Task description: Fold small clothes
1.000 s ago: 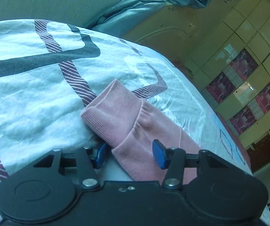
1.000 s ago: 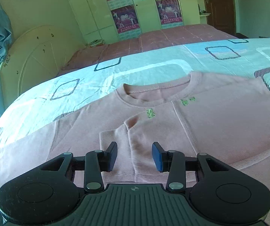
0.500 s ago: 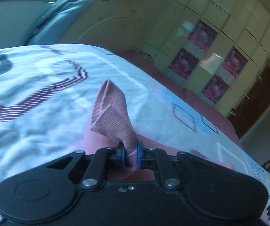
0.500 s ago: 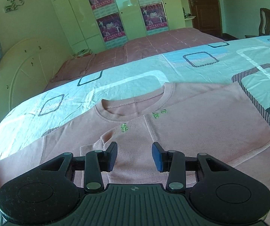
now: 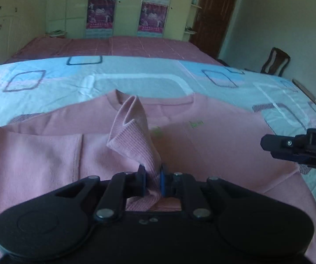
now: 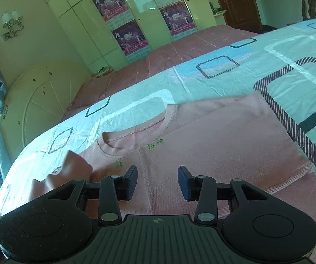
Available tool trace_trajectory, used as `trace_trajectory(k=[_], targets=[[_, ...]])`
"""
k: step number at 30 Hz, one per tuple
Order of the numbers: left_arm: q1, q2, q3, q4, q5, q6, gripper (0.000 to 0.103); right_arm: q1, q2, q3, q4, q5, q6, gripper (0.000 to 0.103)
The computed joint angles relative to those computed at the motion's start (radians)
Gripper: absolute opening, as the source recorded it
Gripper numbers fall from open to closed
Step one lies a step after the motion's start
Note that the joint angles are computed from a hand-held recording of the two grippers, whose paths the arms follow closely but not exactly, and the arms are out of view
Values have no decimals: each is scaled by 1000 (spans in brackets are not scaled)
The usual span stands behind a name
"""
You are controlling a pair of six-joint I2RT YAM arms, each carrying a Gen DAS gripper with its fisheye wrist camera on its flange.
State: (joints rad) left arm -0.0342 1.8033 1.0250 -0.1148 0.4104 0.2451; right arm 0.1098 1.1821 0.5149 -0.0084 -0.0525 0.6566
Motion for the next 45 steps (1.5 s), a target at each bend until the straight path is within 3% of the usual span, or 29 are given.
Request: trace_trajectory(k=[3, 5, 6, 7, 8, 11, 14, 16, 20, 23, 26, 27, 30, 37, 41, 45], targets=[[-82, 13, -24, 37, -66, -29, 17, -115, -37, -39, 1, -131, -28, 41], [-98, 32, -10, 12, -25, -22, 45, -168, -57, -48, -14, -176, -53, 43], [-109, 36, -14, 12, -21, -16, 55, -188, -67, -57, -11, -192, -60, 66], [-122, 16, -48, 46, -19, -21, 68, -204, -76, -70, 5, -208, -59, 80], [-120, -1, -74, 71, -6, -21, 69, -218, -78, -76, 15, -231, -61, 80], [-65, -76, -156, 156, 21, -52, 64, -223, -37, -63, 42, -298, -58, 79], [71, -171, -233, 201, 32, -20, 63, -169, 44, -36, 89, -323, -36, 67], [197, -207, -239, 163, 70, 56, 63, -119, 124, -3, 108, -318, -22, 57], [467, -206, -183, -37, 141, 299, 61, -46, 259, 52, 146, -308, -1, 54], [557, -137, -125, -106, 126, 348, 54, 10, 354, 102, 157, -278, 0, 49], [549, -74, -95, -52, 108, 321, 53, 58, 412, 161, 140, -236, -14, 25], [534, -53, -76, -47, 91, 309, 52, 71, 418, 177, 128, -224, -27, 10], [509, 15, -13, -63, 67, 330, 32, 118, 378, 228, 61, -152, -108, 7], [530, 83, 72, -134, 120, 376, 18, 120, 81, 196, -10, 69, -226, 6], [533, 83, 77, -150, 131, 392, 11, 37, 140, 159, -80, 22, -236, 6], [536, 52, 35, -110, 152, 429, 9, 32, 129, 82, -37, 6, -181, 6]])
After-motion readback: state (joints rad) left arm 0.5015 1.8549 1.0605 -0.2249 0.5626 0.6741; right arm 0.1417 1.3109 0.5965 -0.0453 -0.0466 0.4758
